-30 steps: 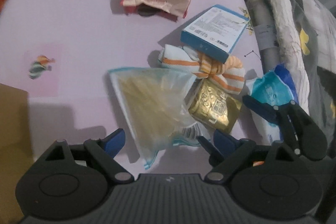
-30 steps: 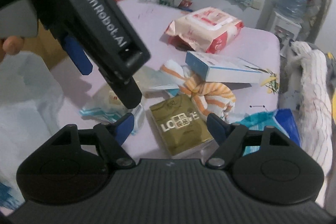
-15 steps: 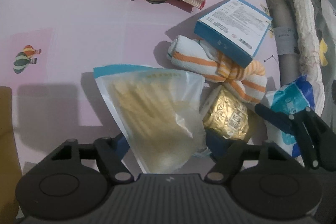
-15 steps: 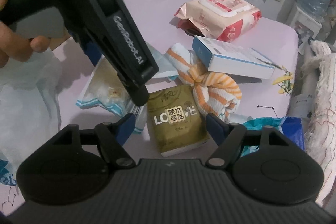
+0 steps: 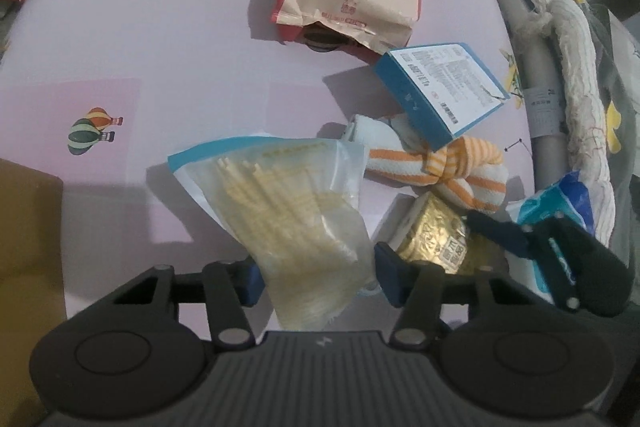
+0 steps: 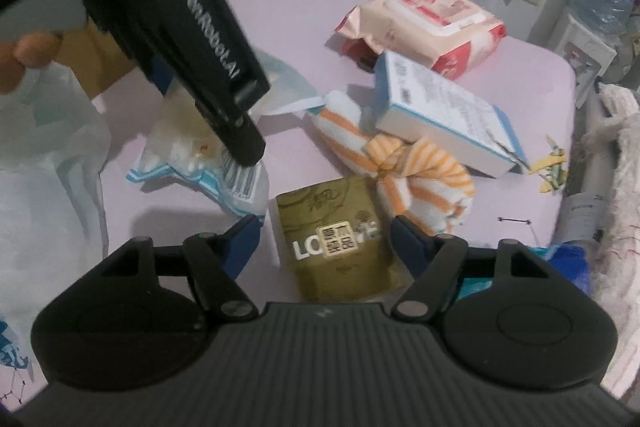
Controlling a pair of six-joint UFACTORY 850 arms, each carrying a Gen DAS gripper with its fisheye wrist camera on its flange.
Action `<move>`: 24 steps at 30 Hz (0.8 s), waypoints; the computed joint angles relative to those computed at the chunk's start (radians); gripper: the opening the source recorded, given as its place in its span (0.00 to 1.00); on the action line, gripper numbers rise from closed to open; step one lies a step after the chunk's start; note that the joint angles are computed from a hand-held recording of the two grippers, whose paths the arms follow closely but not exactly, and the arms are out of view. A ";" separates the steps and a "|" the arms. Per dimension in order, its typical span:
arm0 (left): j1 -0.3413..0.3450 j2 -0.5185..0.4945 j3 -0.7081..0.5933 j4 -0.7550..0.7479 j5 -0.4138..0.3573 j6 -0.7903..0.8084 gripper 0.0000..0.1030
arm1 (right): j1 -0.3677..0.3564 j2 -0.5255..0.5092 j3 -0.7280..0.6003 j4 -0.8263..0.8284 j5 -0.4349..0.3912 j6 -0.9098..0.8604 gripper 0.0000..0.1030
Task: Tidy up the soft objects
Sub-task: 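Grasp the gold LOTTE packet with the right gripper while the left grasps the clear plastic bag, then carry the gold packet and clear bag toward the box with both grippers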
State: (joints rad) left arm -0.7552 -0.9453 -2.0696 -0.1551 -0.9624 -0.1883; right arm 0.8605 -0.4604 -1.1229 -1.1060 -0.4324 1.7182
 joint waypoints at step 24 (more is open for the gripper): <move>-0.003 0.352 0.358 -0.193 0.170 0.206 0.47 | 0.203 0.166 0.037 -0.047 -0.280 0.351 0.44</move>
